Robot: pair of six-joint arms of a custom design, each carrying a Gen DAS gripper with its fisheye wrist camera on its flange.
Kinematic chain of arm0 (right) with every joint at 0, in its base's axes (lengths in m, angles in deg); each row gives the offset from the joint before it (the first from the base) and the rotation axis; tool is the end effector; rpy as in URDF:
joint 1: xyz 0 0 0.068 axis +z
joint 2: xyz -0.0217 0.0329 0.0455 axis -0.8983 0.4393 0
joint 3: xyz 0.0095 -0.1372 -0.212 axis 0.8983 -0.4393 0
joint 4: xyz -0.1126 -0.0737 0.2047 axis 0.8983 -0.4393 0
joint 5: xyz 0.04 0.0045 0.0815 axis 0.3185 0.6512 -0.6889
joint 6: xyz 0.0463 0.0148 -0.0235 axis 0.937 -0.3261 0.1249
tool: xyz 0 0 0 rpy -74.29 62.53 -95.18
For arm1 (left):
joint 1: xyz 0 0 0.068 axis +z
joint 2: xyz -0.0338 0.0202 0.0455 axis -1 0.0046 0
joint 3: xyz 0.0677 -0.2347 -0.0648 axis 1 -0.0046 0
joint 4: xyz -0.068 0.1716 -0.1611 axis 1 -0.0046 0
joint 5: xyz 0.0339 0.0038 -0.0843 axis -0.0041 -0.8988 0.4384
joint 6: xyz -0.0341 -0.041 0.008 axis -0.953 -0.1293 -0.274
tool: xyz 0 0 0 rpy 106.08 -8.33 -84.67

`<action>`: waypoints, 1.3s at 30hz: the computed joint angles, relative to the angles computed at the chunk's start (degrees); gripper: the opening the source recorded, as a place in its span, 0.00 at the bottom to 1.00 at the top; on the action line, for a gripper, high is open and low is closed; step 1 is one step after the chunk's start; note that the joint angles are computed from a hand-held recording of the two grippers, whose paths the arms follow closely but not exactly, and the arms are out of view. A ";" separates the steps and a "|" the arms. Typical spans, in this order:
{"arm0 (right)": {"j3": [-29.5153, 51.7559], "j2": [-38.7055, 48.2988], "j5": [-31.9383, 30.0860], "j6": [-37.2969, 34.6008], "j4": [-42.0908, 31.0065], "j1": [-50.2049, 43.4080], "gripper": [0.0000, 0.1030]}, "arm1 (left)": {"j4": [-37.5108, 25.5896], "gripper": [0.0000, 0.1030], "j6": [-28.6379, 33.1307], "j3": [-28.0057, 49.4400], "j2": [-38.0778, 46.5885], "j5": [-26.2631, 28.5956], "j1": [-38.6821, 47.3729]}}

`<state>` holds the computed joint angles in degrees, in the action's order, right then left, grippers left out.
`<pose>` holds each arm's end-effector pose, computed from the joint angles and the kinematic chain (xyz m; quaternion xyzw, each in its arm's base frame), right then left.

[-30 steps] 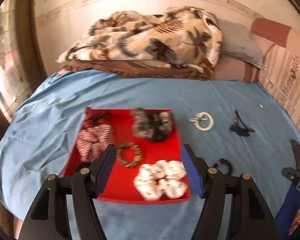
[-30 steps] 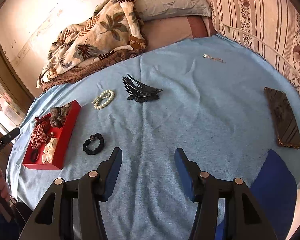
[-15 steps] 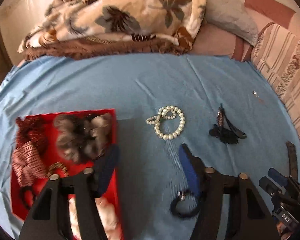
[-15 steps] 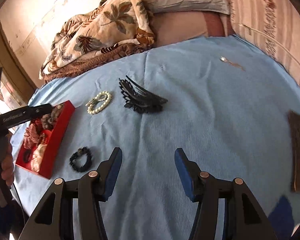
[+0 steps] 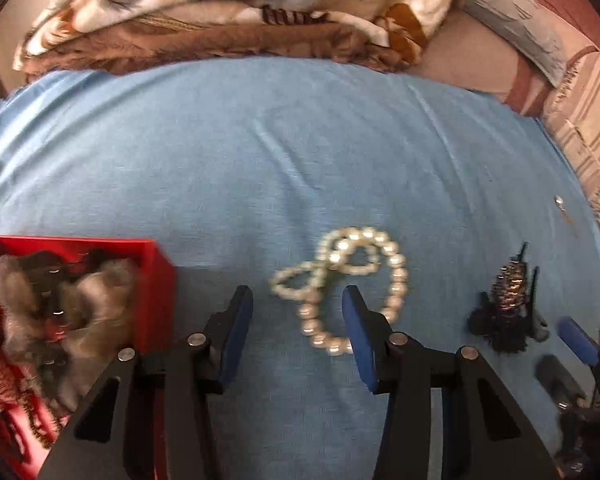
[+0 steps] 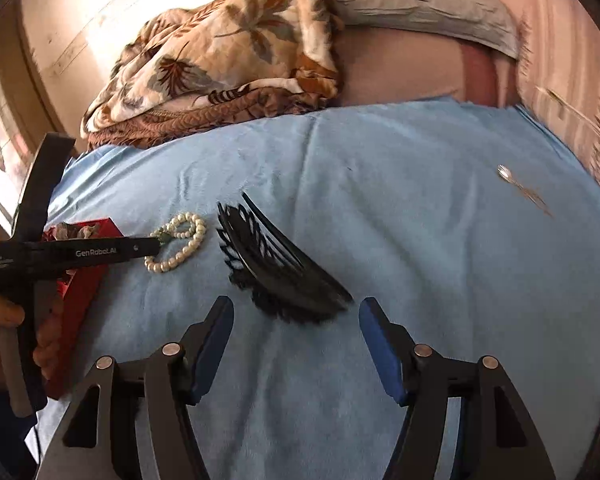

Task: Organize jewelry
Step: 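Grasp the green-bead pearl bracelet with the left tool while the right grasps the black claw clip, then carry the pearl bracelet over the red tray with the left tool while the right carries the claw clip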

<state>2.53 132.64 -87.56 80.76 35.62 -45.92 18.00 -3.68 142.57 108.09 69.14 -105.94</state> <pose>0.2352 0.0813 0.2200 -0.1035 0.9262 0.1402 0.3343 0.3006 -0.0853 0.2225 -0.0565 0.9714 -0.0502 0.2250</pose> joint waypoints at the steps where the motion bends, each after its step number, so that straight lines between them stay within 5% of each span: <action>1: 0.74 1.88 0.48 -0.45 1.16 0.57 0.70 | 0.37 0.39 -0.78 -0.35 -0.05 -0.57 -0.61; 3: 1.78 4.68 1.72 -0.62 2.60 1.37 0.70 | -0.01 0.12 -0.63 -0.38 0.11 -2.85 -2.25; 4: 2.72 6.35 1.49 -0.40 2.58 1.26 0.61 | -0.32 0.09 -0.48 -0.52 -0.06 -3.18 -2.68; 6: 3.85 7.61 0.11 1.03 1.92 0.12 0.31 | -0.54 0.09 -0.59 -1.62 -1.95 -0.65 -2.36; 7: 4.07 7.19 -0.80 2.24 1.39 -0.97 0.25 | -0.60 0.09 -0.58 -2.54 -3.57 1.52 -2.10; 12: 2.44 2.06 -8.98 6.15 -2.49 -8.19 0.14 | -1.81 0.09 0.97 -6.29 -11.33 7.25 -3.93; 15: -0.64 -2.30 -18.94 8.08 -5.20 -15.96 0.08 | -3.63 0.09 0.80 -7.73 -16.73 7.30 -7.57; 21: -9.58 -12.62 -31.85 7.91 -10.42 -29.54 0.07 | -5.40 0.09 -0.77 -6.37 -22.35 9.73 -13.66; 27: -13.93 -19.42 -23.58 5.10 -11.13 -30.65 0.10 | -3.97 0.09 -0.83 -5.53 -15.94 4.79 -15.61; 33: -15.76 -18.94 -23.66 4.15 -8.06 -31.43 0.33 | -1.90 0.09 -0.62 -6.68 -11.17 3.21 -11.99; 39: -16.28 -17.24 -25.84 3.30 -5.46 -30.49 0.35 | -1.32 0.13 1.46 -7.25 -8.25 2.34 -11.74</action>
<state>-13.75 115.41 -113.39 84.06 30.16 -76.41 16.68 -2.22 135.33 99.84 71.49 -117.67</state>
